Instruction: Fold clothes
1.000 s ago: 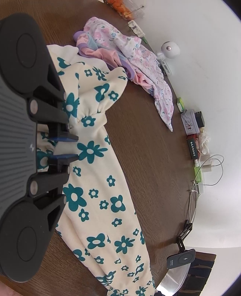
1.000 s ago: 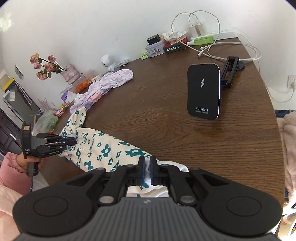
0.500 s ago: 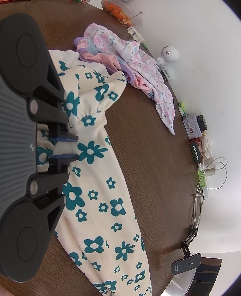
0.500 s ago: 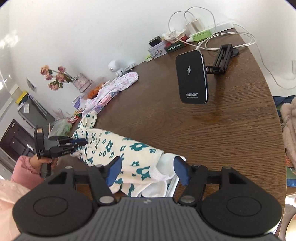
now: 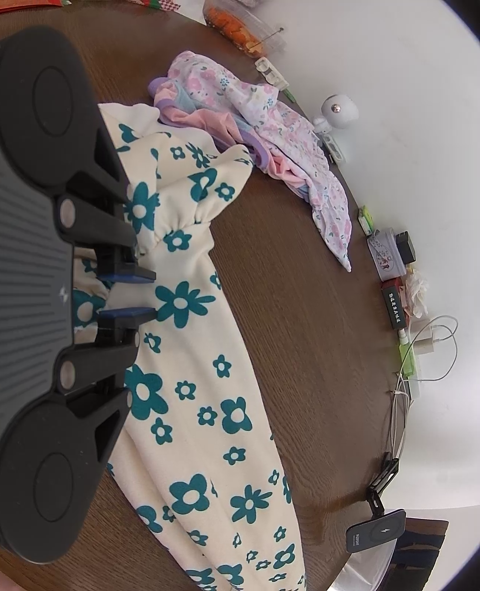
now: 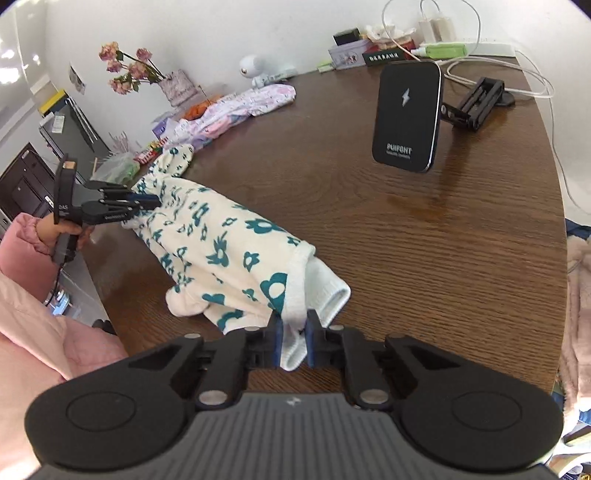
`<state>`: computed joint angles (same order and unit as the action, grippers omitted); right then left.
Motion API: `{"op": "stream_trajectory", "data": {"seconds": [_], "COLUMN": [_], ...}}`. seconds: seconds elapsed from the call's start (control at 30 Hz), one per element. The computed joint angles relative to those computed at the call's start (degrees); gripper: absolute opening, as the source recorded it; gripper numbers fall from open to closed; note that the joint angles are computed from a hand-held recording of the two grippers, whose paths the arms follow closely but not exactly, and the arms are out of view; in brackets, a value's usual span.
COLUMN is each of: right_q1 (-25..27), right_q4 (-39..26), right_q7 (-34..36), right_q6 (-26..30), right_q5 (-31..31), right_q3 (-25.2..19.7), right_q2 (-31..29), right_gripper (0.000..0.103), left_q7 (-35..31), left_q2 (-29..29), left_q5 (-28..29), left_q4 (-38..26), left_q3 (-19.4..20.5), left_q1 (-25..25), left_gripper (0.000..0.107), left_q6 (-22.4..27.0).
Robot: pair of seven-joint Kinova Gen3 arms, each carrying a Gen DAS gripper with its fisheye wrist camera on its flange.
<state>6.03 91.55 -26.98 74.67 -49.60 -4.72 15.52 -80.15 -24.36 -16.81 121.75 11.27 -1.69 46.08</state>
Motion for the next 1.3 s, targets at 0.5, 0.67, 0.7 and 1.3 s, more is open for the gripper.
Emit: {"op": "stream_trajectory", "data": {"seconds": [0.5, 0.67, 0.7, 1.3], "right_q1": [-10.25, -22.24, -24.24, -34.77], "right_q4": [17.42, 12.42, 11.0, 11.53], "right_q7": [11.48, 0.18, -2.15, -28.72], "right_q6": [-24.86, -35.51, -36.37, -51.39], "right_q5": [-19.69, -10.41, -8.08, 19.43], "right_q3": [-4.88, -8.73, -8.91, -12.91], "right_q2": [-16.44, -11.22, -10.06, -7.33], "right_gripper": [0.052, 0.022, 0.021, 0.024], "left_q7": [-0.48, -2.69, -3.2, -22.0], "left_q2": [-1.21, -2.41, -2.69, -8.72], "left_q5": [0.42, 2.5, 2.97, 20.32], "left_q4": [1.43, 2.7, 2.99, -0.17], "left_q3": [-0.51, -3.0, -3.46, -21.91], "left_q1": [0.07, 0.57, 0.62, 3.38], "left_gripper": [0.012, 0.012, 0.012, 0.085], "left_q6": [-1.8, -3.81, -4.24, -7.32]}}
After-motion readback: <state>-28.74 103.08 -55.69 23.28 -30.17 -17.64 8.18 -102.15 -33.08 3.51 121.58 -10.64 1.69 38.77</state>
